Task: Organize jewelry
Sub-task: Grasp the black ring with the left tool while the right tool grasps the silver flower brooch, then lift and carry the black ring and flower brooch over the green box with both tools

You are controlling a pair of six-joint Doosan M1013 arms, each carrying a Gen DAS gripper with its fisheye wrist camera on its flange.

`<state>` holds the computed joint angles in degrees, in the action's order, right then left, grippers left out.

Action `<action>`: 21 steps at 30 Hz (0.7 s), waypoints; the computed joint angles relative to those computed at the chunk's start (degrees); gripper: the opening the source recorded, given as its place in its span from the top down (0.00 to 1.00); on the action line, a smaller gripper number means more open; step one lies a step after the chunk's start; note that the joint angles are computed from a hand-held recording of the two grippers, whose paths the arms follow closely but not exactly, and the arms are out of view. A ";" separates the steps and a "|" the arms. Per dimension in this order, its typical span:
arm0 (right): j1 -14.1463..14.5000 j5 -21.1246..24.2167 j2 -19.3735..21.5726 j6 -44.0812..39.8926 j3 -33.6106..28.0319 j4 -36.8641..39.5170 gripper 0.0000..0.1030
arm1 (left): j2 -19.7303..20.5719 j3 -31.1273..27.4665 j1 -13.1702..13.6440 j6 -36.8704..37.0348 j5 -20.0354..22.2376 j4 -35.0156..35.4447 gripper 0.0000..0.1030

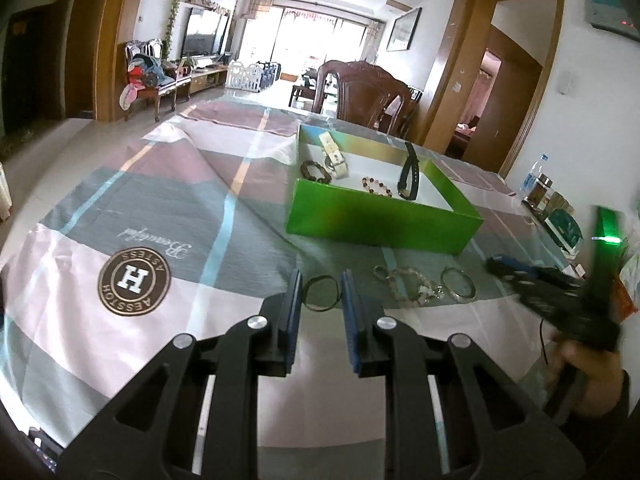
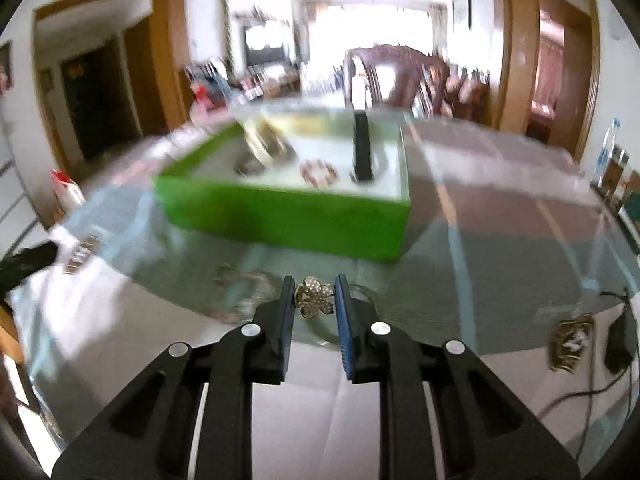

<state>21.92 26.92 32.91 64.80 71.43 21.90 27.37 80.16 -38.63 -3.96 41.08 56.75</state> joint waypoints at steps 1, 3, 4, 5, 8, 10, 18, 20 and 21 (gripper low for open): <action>0.03 -3.20 -2.29 -2.89 3.11 3.09 0.81 | -0.31 0.32 -0.25 -0.44 0.24 0.68 0.81; 0.12 -7.48 -5.77 -10.21 7.94 9.96 0.81 | -0.70 0.72 -0.61 -0.85 0.53 1.49 0.81; 0.16 -8.55 -6.82 -12.35 9.38 12.19 0.81 | -0.86 0.87 -0.80 -0.98 0.60 1.85 0.81; 0.12 -9.77 -8.16 -16.80 11.33 16.90 0.81 | -1.04 0.99 -1.07 -1.03 0.69 2.31 0.81; 0.35 -12.52 -10.33 -22.75 14.75 23.38 0.81 | -1.28 1.11 -1.93 -0.42 1.08 3.46 0.81; 0.37 -12.73 -10.98 -24.62 15.95 25.86 0.81 | -1.35 1.10 -2.45 -0.03 1.26 3.95 0.81; 0.26 -13.06 -12.14 -30.12 17.94 31.91 0.81 | -0.84 0.47 -4.21 1.81 2.84 3.37 0.81; 0.31 -12.98 -12.26 -31.45 18.22 33.18 0.80 | -0.78 0.44 -4.38 1.99 2.98 3.12 0.81; 0.26 -12.88 -12.33 -32.23 18.36 34.06 0.80 | -0.76 0.37 -4.47 2.14 3.06 3.04 0.81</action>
<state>22.19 14.05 20.58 32.57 89.79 55.96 26.61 80.53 -43.11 -1.82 44.14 59.79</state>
